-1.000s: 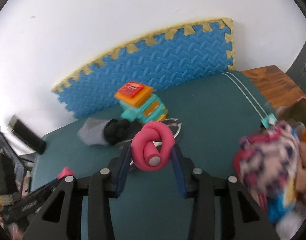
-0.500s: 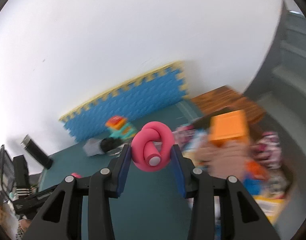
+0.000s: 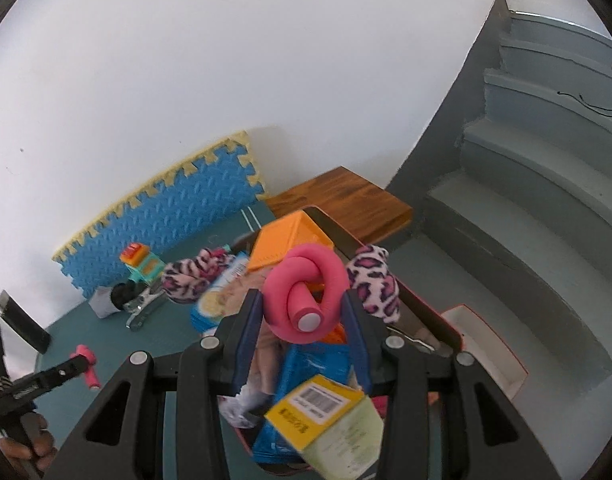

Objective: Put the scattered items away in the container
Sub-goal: 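Carry both pink toys over the tin box and open both tools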

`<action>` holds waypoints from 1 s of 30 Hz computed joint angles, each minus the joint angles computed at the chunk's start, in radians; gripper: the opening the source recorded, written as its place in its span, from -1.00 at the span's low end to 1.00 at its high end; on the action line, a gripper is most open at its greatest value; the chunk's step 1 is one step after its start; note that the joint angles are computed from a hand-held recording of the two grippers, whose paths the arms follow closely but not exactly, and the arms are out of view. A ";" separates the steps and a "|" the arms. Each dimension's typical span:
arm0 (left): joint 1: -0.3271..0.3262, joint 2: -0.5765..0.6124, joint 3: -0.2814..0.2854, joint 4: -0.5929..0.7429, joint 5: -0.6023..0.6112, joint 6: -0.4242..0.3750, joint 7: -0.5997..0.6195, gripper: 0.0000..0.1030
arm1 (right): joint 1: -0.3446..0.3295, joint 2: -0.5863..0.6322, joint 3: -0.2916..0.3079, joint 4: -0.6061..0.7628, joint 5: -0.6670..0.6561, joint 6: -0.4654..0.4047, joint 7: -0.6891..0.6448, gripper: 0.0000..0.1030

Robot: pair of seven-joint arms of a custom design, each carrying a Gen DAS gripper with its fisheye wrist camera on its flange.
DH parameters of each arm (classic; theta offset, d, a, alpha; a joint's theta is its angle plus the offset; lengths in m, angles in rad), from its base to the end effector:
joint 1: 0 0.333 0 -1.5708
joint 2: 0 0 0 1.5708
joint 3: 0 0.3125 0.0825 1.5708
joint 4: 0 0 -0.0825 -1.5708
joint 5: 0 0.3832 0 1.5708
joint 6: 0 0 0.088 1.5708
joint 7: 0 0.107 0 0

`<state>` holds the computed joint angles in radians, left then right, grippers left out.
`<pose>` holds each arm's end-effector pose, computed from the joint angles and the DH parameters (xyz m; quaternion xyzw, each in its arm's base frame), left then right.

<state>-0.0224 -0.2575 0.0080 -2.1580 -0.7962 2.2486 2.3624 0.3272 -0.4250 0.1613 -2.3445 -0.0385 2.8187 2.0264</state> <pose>0.5111 -0.0272 0.5477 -0.5123 0.7722 -0.3756 0.0154 0.4132 0.2340 0.5976 -0.6625 0.6107 -0.1770 0.3960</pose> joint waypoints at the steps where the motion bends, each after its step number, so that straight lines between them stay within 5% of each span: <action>1: -0.001 -0.004 -0.002 -0.002 0.002 -0.001 0.000 0.28 | 0.005 0.007 -0.005 0.002 0.004 -0.004 -0.006 -0.14; 11: -0.050 -0.045 -0.026 -0.021 0.024 0.004 0.012 0.28 | 0.079 -0.048 -0.096 -0.075 0.146 0.070 -0.124 -0.10; 18: -0.117 -0.053 -0.054 -0.003 0.017 0.013 0.035 0.28 | 0.036 -0.110 -0.098 -0.139 0.177 0.083 -0.110 -0.10; 30: -0.220 0.039 -0.131 0.097 0.012 0.127 0.057 0.29 | 0.062 -0.122 -0.129 -0.166 0.217 0.100 -0.165 -0.10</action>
